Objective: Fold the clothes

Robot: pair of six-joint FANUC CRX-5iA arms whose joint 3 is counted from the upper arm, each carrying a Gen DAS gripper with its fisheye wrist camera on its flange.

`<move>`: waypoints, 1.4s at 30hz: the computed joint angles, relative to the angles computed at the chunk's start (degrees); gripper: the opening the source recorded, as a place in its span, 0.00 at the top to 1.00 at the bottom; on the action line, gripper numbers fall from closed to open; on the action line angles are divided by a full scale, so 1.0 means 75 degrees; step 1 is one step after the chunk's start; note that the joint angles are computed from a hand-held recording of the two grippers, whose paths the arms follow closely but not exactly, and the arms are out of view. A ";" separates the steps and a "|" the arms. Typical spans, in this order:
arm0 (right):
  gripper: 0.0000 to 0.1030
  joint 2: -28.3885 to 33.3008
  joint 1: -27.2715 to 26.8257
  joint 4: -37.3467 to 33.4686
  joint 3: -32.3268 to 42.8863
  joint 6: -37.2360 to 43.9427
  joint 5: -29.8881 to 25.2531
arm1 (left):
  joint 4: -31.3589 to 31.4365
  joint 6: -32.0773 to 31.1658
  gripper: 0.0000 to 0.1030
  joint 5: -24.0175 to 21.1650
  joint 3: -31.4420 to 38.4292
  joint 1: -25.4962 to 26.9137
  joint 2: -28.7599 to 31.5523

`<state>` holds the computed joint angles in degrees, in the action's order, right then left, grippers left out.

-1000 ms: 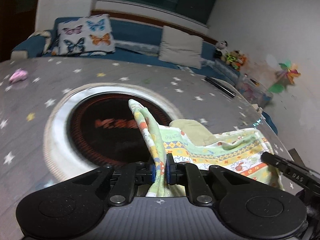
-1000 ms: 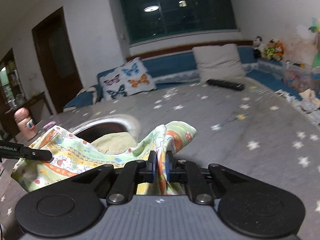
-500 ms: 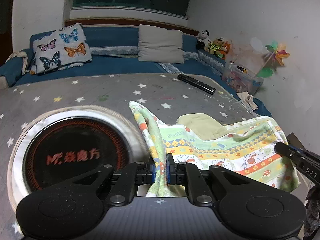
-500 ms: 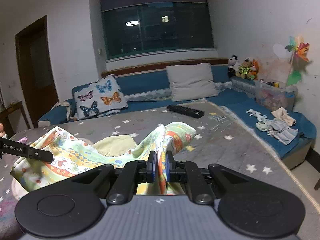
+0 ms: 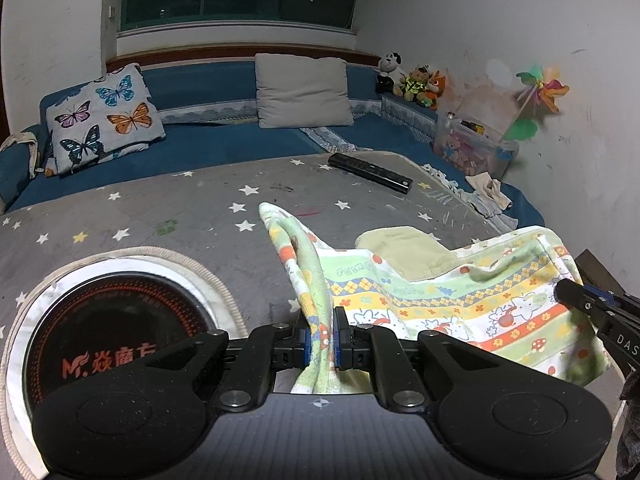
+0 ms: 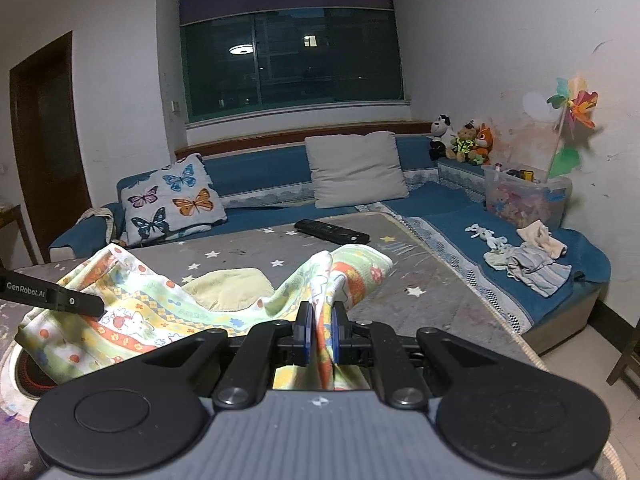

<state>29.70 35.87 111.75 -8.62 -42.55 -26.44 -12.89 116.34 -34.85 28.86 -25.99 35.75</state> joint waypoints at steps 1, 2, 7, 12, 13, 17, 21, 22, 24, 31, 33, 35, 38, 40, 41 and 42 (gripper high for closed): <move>0.92 0.0018 -0.0013 -0.0039 0.0014 0.0030 -0.0011 | 0.0011 -0.0025 0.90 -0.0037 0.0080 -0.0009 0.0048; 0.92 0.0030 -0.0028 -0.0066 0.0022 0.0051 -0.0017 | 0.0014 -0.0041 0.90 -0.0066 0.0149 -0.0015 0.0092; 0.92 0.0132 -0.0092 -0.0246 0.0129 0.0218 0.0010 | 0.0044 -0.0093 0.90 -0.0232 0.0496 -0.0016 0.0346; 0.92 0.0257 -0.0115 -0.0445 0.0259 0.0377 0.0079 | 0.0046 -0.0086 0.90 -0.0450 0.0775 -0.0019 0.0605; 0.92 0.0285 -0.0111 -0.0492 0.0286 0.0416 0.0088 | 0.0063 -0.0090 0.90 -0.0507 0.0833 -0.0015 0.0660; 0.92 0.0380 -0.0138 -0.0623 0.0354 0.0537 0.0175 | 0.0131 -0.0118 0.89 -0.0672 0.0997 0.0013 0.0832; 0.92 0.0480 -0.0132 -0.0881 0.0427 0.0766 0.0263 | 0.0221 -0.0154 0.89 -0.0800 0.1108 0.0040 0.0974; 0.92 0.0508 -0.0119 -0.0975 0.0443 0.0831 0.0275 | 0.0251 -0.0166 0.89 -0.0821 0.1116 0.0045 0.1002; 0.92 0.0563 -0.0093 -0.1169 0.0477 0.0964 0.0297 | 0.0279 -0.0174 0.89 -0.0870 0.1136 0.0051 0.1054; 0.91 0.0651 -0.0048 -0.1741 0.0477 0.1316 0.0291 | 0.0310 -0.0182 0.89 -0.0960 0.1144 0.0081 0.1152; 0.91 0.0685 -0.0025 -0.1956 0.0501 0.1485 0.0288 | 0.0303 -0.0200 0.89 -0.0970 0.1123 0.0081 0.1162; 0.91 0.0721 0.0013 -0.2143 0.0513 0.1640 0.0273 | 0.0314 -0.0233 0.89 -0.0983 0.1090 0.0083 0.1165; 0.91 0.0724 0.0010 -0.2193 0.0482 0.1631 0.0301 | 0.0433 -0.0397 0.89 -0.0925 0.0913 0.0110 0.1105; 0.91 0.0703 -0.0016 -0.2142 0.0431 0.1603 0.0345 | 0.0527 -0.0514 0.89 -0.0842 0.0729 0.0134 0.1024; 0.91 0.0692 -0.0022 -0.2131 0.0404 0.1605 0.0362 | 0.0572 -0.0563 0.89 -0.0801 0.0648 0.0143 0.0988; 0.91 0.0679 -0.0014 -0.2145 0.0375 0.1637 0.0371 | 0.0636 -0.0636 0.89 -0.0752 0.0563 0.0153 0.0954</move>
